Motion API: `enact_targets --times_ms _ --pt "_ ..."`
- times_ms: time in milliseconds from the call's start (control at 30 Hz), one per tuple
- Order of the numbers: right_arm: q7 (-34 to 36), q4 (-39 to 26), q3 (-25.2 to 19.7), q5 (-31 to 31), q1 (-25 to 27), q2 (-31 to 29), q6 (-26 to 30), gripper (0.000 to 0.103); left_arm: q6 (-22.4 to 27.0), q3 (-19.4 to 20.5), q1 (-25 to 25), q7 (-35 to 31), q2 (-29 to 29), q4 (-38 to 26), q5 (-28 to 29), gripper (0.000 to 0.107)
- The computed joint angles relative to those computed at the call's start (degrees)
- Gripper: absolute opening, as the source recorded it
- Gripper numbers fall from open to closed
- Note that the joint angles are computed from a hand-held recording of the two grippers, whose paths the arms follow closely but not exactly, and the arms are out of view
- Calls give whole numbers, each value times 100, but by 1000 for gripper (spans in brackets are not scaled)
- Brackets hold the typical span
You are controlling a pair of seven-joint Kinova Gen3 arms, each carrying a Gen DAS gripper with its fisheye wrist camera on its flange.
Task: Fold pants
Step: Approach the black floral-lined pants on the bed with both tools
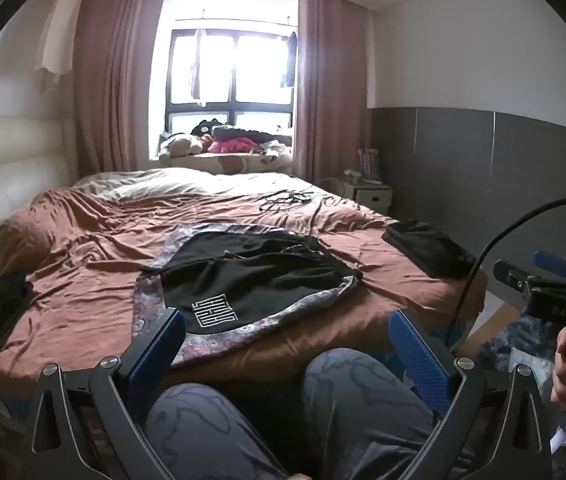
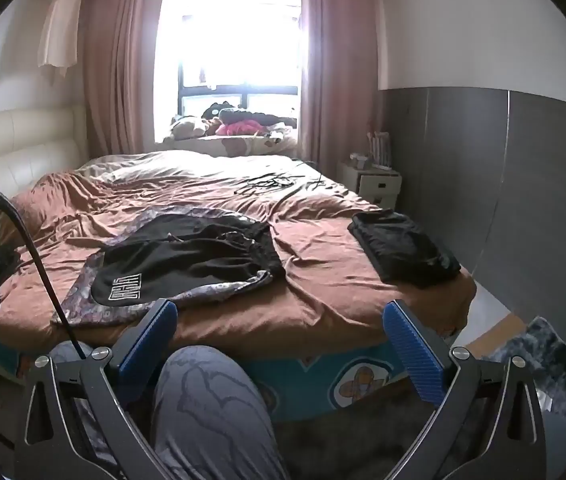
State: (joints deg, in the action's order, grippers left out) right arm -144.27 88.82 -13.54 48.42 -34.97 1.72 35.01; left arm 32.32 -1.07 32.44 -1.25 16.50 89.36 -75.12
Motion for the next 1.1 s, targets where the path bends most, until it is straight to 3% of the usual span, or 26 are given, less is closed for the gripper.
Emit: enact_targets --times_ms 200,333,433,500,1100 --pt "349 -53 -32 -390 147 54 -82 103 158 -13 51 246 -15 61 -66 102" --pt "247 -36 54 -144 47 -25 -70 103 274 -17 107 526 -49 154 -236 102" --pt "81 9 21 86 29 -23 -69 103 -171 163 -182 221 -71 137 -119 102" --pt "-275 116 -54 416 -65 -55 16 103 -178 85 -115 192 -63 143 -121 102" --pt "-223 121 -104 391 -40 -61 36 103 -138 139 -65 552 -141 305 -354 102"
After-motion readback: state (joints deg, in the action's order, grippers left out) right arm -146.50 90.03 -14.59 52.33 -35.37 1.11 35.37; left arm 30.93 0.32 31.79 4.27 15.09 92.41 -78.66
